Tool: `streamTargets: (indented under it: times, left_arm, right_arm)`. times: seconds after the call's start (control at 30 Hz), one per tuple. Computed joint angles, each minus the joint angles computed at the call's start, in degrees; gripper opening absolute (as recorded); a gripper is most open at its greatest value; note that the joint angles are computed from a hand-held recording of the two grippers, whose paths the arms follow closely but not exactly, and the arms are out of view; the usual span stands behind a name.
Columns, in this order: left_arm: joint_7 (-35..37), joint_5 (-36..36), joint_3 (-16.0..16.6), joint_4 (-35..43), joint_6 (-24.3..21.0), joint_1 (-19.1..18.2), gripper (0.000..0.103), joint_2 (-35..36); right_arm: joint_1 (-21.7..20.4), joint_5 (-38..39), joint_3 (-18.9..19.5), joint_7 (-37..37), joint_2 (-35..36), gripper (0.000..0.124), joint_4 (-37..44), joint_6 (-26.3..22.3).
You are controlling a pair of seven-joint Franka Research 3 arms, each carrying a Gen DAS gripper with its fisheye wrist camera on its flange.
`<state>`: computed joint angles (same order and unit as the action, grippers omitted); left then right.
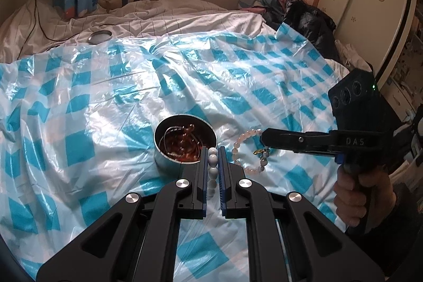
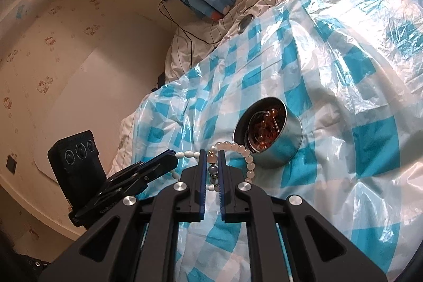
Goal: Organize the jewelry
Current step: 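Carry the white pearl bracelet over the tin with left while right carries the pink bracelet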
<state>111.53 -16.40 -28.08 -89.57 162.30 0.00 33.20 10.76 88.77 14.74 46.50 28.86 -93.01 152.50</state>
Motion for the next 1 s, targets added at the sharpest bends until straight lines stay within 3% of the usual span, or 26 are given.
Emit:
streamTargets:
  times: [0.5,1.0]
  left_arm:
    - [-2.2,2.5,0.8,3.5,-0.1,-1.4,0.006,2.4]
    - [-2.9,2.9,0.0,11.4,-0.4,-1.8,0.006,8.1]
  right_arm:
    - [-0.7,1.2,1.2,-0.1,4.2,0.009,5.3,0.5]
    - [-0.3,-4.9,3.3,3.1,9.9,0.009,13.2,5.1]
